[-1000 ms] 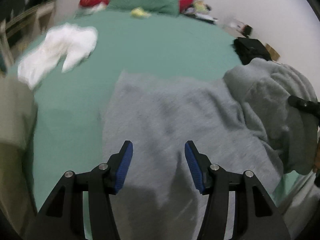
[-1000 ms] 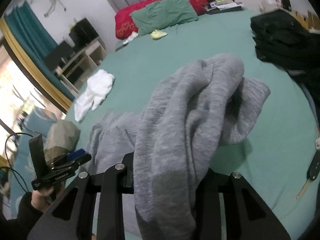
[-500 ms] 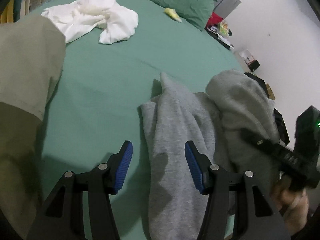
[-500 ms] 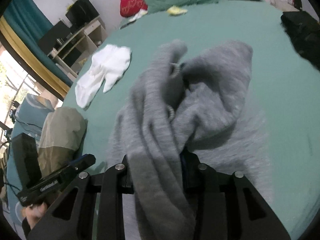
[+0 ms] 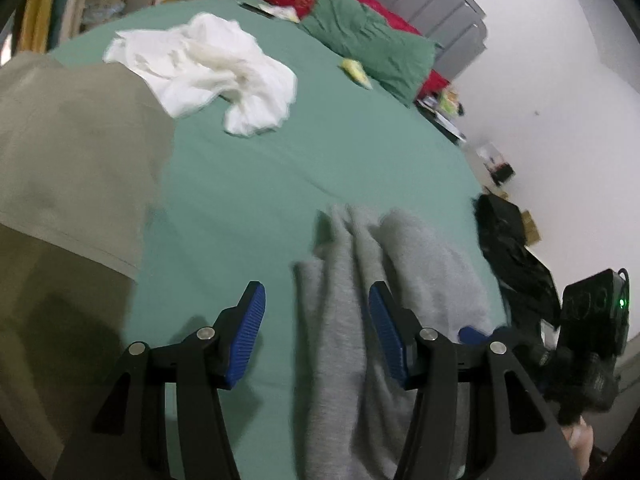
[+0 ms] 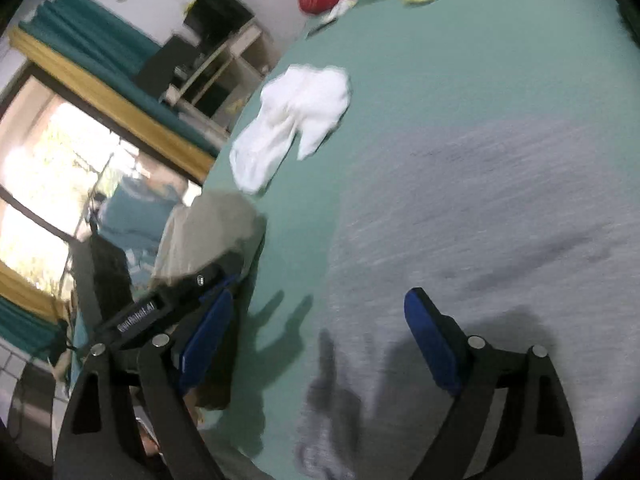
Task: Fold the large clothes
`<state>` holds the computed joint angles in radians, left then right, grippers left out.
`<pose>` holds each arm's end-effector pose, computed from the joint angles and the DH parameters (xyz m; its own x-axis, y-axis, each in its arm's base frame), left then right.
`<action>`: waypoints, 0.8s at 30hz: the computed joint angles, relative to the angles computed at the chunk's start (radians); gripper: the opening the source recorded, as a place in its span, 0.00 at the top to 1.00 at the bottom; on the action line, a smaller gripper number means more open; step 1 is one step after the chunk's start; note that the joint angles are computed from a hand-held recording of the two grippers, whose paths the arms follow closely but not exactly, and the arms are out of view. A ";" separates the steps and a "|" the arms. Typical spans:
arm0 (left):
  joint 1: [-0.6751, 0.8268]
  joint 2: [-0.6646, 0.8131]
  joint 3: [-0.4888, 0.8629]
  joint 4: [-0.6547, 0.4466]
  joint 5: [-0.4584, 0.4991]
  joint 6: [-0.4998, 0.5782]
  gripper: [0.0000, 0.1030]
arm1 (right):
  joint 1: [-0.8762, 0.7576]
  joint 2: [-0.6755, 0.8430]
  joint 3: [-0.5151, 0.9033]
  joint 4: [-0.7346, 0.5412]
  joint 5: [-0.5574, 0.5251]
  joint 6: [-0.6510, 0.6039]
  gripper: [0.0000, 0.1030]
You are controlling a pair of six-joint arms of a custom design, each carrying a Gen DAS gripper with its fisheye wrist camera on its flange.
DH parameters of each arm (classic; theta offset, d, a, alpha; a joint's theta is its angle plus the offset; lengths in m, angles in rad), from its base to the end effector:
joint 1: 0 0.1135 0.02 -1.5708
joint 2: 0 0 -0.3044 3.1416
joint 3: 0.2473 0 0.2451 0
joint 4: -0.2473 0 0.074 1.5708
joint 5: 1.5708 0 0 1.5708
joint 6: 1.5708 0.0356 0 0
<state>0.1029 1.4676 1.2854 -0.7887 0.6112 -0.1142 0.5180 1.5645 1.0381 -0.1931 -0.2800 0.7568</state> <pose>0.2920 0.0096 0.3471 -0.8428 -0.1808 -0.5069 0.1430 0.8327 -0.5349 0.2863 0.1745 0.2791 -0.8670 0.2654 -0.4218 -0.0841 0.7563 0.6488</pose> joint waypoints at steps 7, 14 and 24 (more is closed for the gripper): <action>-0.225 -0.054 -0.064 -0.021 0.039 0.026 0.38 | -0.112 -0.205 -0.144 -0.170 0.209 -0.149 0.15; -0.458 -0.063 -0.181 0.031 -0.084 0.000 0.34 | -0.251 -0.363 -0.365 -0.132 0.187 -0.176 0.15; -0.224 -0.146 -0.136 -0.091 0.105 0.185 0.91 | -0.158 -0.416 -0.348 -0.110 0.260 -0.162 0.15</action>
<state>-0.1209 1.3212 1.1491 -0.8800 0.7166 0.0703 0.3599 1.1480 0.6898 -0.3030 -0.0199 0.5945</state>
